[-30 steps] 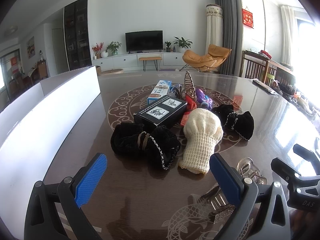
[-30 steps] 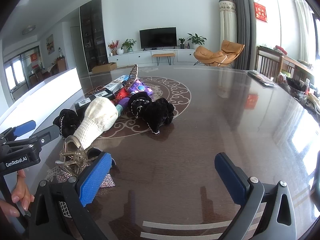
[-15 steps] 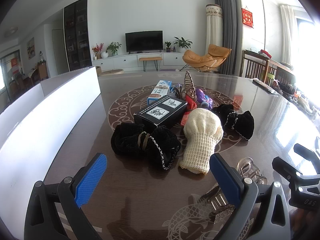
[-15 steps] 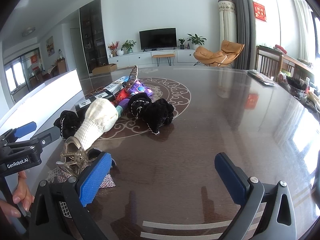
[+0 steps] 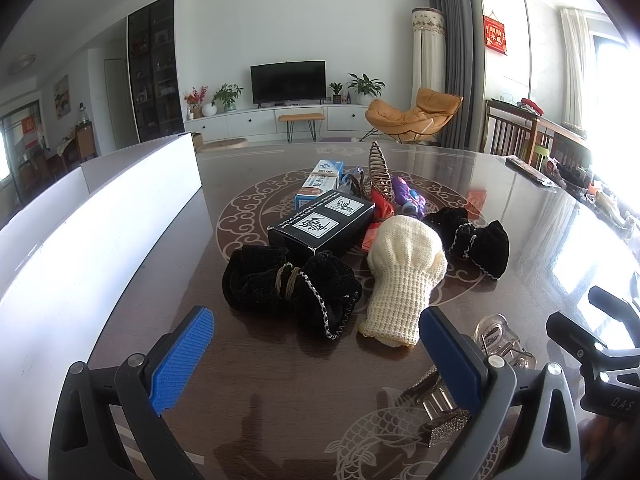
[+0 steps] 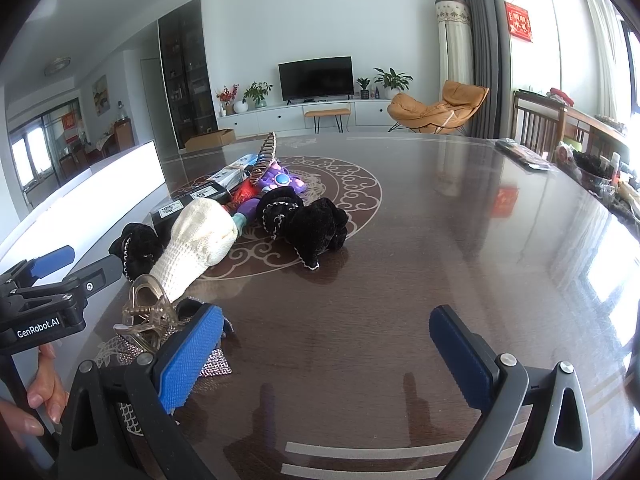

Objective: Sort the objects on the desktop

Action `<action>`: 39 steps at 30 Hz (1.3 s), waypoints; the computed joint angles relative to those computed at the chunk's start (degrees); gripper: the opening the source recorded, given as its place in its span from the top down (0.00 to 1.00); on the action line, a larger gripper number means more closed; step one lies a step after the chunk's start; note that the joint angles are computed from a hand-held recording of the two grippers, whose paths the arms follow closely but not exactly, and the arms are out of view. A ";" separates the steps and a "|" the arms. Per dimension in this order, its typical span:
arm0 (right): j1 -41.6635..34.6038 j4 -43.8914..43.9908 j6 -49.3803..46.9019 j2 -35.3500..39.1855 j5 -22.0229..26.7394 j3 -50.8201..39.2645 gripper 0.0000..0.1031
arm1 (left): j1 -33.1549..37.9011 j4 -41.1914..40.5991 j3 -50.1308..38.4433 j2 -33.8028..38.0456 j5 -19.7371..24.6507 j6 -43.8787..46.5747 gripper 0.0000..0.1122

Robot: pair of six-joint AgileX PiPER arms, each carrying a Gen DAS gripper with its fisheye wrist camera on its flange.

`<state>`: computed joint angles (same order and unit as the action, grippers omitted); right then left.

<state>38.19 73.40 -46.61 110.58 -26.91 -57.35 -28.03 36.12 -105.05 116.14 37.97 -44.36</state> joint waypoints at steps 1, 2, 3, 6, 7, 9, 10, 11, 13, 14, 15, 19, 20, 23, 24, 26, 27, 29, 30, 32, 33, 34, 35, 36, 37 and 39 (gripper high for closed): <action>0.04 0.16 -0.13 0.05 0.01 -0.13 0.00 | 0.01 -0.06 -0.03 0.00 0.03 0.07 0.08; 0.01 0.01 0.02 -0.01 -0.02 0.01 0.00 | 0.01 -0.06 -0.05 0.02 0.02 0.07 0.08; 0.01 0.01 0.02 -0.01 -0.02 0.01 0.00 | 0.01 -0.07 -0.06 0.01 0.04 0.10 0.08; 0.00 0.00 0.05 -0.01 0.00 0.03 0.00 | 0.01 -0.09 -0.06 0.00 0.05 0.10 0.08; 0.05 0.07 0.02 0.02 -0.04 -0.04 0.00 | 0.01 -0.10 -0.06 -0.01 0.06 0.12 0.08; 0.00 -0.05 0.11 -0.01 0.03 -0.02 0.00 | 0.00 -0.09 -0.08 -0.01 0.09 0.11 0.08; 0.05 0.18 -0.08 0.06 0.02 -0.16 0.00 | 0.00 -0.09 -0.08 -0.01 0.09 0.11 0.08; -0.01 -0.03 0.12 -0.02 0.03 0.00 0.00 | 0.00 -0.09 -0.08 -0.01 0.09 0.11 0.08; -0.01 -0.03 0.12 -0.02 0.03 0.00 0.00 | 0.00 -0.09 -0.08 -0.01 0.09 0.11 0.08; 0.02 -0.02 0.13 0.00 0.01 -0.01 0.00 | 0.00 -0.09 -0.08 -0.01 0.09 0.11 0.08; -0.01 -0.09 0.19 -0.02 0.01 0.04 0.00 | 0.00 -0.09 -0.08 -0.01 0.09 0.11 0.08; 0.01 0.14 0.01 -0.01 0.07 -0.06 0.00 | 0.00 -0.12 -0.11 -0.03 0.16 0.16 0.08; 0.01 0.14 0.01 -0.01 0.07 -0.06 0.00 | 0.00 -0.12 -0.11 -0.03 0.16 0.16 0.08; -0.04 0.33 -0.13 0.15 0.24 -0.26 0.00 | -0.02 -0.09 -0.12 -0.01 0.16 0.09 0.08; -0.09 0.31 -0.09 0.19 0.31 -0.29 0.00 | -0.01 -0.09 -0.11 -0.05 0.17 0.11 0.08; -0.14 0.33 -0.03 0.26 0.43 -0.36 0.00 | -0.01 -0.09 -0.11 -0.05 0.17 0.11 0.08; -0.16 0.32 0.02 0.26 0.50 -0.37 0.00 | -0.01 -0.09 -0.11 -0.05 0.17 0.11 0.08; -0.24 0.14 0.24 0.28 0.62 -0.33 0.00 | -0.03 -0.08 -0.14 -0.02 0.22 0.11 0.08; -0.23 0.16 0.23 0.30 0.61 -0.36 0.00 | -0.02 -0.10 -0.14 -0.04 0.23 0.14 0.08; -0.24 0.09 0.30 0.28 0.60 -0.32 0.00 | -0.02 -0.10 -0.14 -0.04 0.23 0.14 0.08; -0.24 0.09 0.30 0.28 0.60 -0.32 0.00 | -0.02 -0.10 -0.14 -0.04 0.23 0.14 0.08; -0.24 0.10 0.30 0.30 0.63 -0.34 0.00 | -0.03 -0.08 -0.17 -0.01 0.25 0.10 0.08; -0.25 0.09 0.31 0.27 0.64 -0.30 0.00 | -0.03 -0.10 -0.17 -0.03 0.26 0.11 0.08; -0.28 0.01 0.41 0.30 0.66 -0.29 0.00 | -0.03 -0.10 -0.17 -0.03 0.26 0.11 0.08; -0.28 -0.03 0.46 0.32 0.66 -0.30 0.00 | -0.03 -0.10 -0.17 -0.03 0.26 0.11 0.08; -0.24 0.02 0.44 0.39 0.64 -0.38 0.00 | -0.03 -0.09 -0.17 -0.04 0.29 0.10 0.08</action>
<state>37.94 73.42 -46.17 110.96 -26.27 -57.73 -28.06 36.03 -105.23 116.10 38.25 -44.26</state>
